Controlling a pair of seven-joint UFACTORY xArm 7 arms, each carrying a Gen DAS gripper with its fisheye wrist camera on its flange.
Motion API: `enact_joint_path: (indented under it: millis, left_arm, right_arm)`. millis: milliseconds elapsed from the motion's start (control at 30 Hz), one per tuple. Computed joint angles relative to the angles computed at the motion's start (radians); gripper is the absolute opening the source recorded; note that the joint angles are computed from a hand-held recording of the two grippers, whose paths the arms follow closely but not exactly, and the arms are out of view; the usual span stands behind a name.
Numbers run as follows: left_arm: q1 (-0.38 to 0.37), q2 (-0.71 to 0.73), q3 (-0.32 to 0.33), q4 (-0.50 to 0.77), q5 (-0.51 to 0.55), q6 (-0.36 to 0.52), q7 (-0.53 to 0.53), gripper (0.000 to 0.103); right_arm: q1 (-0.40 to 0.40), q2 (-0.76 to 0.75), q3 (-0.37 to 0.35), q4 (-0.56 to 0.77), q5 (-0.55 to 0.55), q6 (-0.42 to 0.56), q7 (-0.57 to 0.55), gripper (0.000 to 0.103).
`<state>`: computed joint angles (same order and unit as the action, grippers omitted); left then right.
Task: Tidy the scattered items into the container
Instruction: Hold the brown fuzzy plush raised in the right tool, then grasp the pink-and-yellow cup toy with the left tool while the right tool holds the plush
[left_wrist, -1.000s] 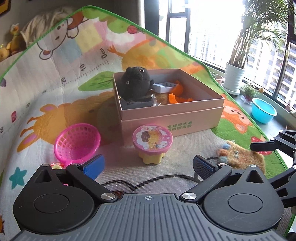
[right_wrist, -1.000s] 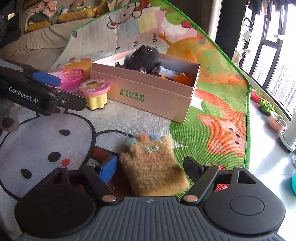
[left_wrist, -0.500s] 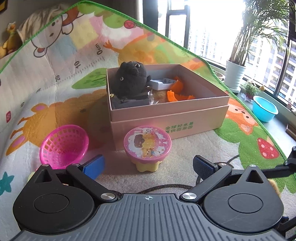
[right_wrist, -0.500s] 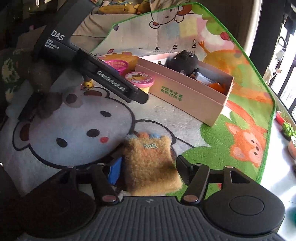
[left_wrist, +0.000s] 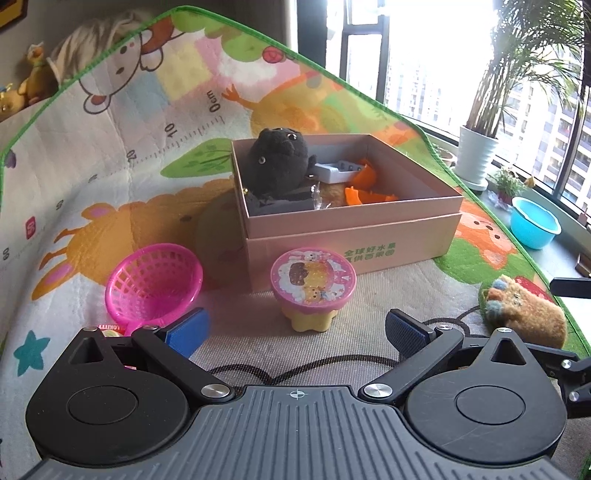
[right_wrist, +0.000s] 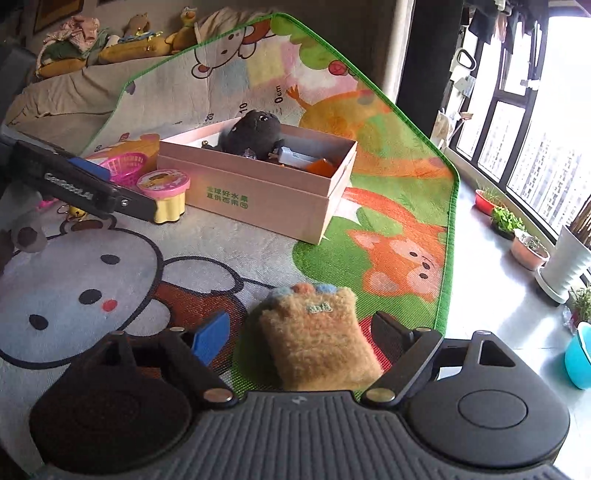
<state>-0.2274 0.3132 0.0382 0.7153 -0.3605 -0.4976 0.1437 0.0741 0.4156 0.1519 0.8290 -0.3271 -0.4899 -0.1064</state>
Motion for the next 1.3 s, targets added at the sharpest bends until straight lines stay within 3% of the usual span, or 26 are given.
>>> enact_joint_path:
  millis: [100, 200, 267, 333, 367, 433, 533, 733, 800, 833, 867, 933, 1100, 1233, 1300]
  left_arm:
    - [0.03, -0.011, -0.019, -0.019, 0.04, -0.03, -0.034, 0.103]
    - [0.042, 0.01, -0.025, 0.003, 0.065, -0.038, -0.047, 0.103]
    - [0.048, 0.038, -0.029, 0.028, 0.089, -0.046, -0.056, 0.103]
    - [0.029, 0.068, -0.018, 0.057, 0.078, -0.051, -0.04, 0.103]
    - [0.016, 0.08, -0.01, 0.068, 0.066, -0.057, -0.028, 0.103]
    - [0.004, 0.096, -0.005, 0.08, 0.058, -0.072, -0.014, 0.103]
    - [-0.014, 0.113, 0.005, 0.092, 0.031, -0.088, 0.011, 0.102]
    - [-0.024, 0.143, 0.014, 0.131, 0.007, -0.071, 0.037, 0.098]
    - [-0.033, 0.16, 0.02, 0.152, -0.008, -0.064, 0.046, 0.083]
    - [-0.034, 0.165, 0.021, 0.16, -0.016, -0.057, 0.043, 0.07]
    - [-0.031, 0.167, 0.02, 0.163, -0.022, -0.053, 0.035, 0.065]
    - [-0.026, 0.157, 0.016, 0.147, -0.022, -0.066, 0.021, 0.064]
    - [0.026, 0.069, -0.026, 0.012, 0.048, -0.112, -0.037, 0.061]
    - [0.106, -0.033, -0.076, -0.135, 0.2, -0.129, -0.143, 0.061]
    - [0.134, -0.077, -0.085, -0.19, 0.271, -0.122, -0.182, 0.061]
  right_arm:
    - [-0.012, 0.006, 0.013, 0.031, 0.02, 0.071, 0.036, 0.083]
    - [-0.092, 0.018, 0.092, 0.044, -0.044, 0.115, 0.093, 0.068]
    - [-0.159, 0.017, 0.157, 0.039, -0.135, 0.122, 0.111, 0.06]
    - [-0.286, 0.036, 0.275, 0.04, -0.291, 0.134, 0.154, 0.059]
    - [-0.29, 0.041, 0.279, 0.034, -0.326, 0.114, 0.147, 0.059]
    - [-0.272, 0.045, 0.256, 0.021, -0.373, 0.062, 0.134, 0.06]
    - [-0.303, 0.059, 0.27, 0.036, -0.461, 0.056, 0.216, 0.064]
    - [-0.264, 0.041, 0.204, 0.038, -0.528, 0.038, 0.295, 0.078]
    - [-0.262, 0.04, 0.197, 0.041, -0.565, 0.047, 0.316, 0.078]
    - [-0.262, 0.038, 0.192, 0.042, -0.578, 0.045, 0.325, 0.078]
    - [-0.26, 0.032, 0.186, 0.039, -0.589, 0.046, 0.333, 0.078]
    - [-0.241, 0.016, 0.162, 0.029, -0.59, 0.041, 0.329, 0.078]
    - [-0.241, -0.006, 0.142, 0.019, -0.629, 0.036, 0.36, 0.078]
    - [-0.267, 0.004, 0.16, 0.046, -0.726, 0.03, 0.472, 0.077]
    - [-0.267, 0.013, 0.16, 0.07, -0.78, 0.041, 0.532, 0.07]
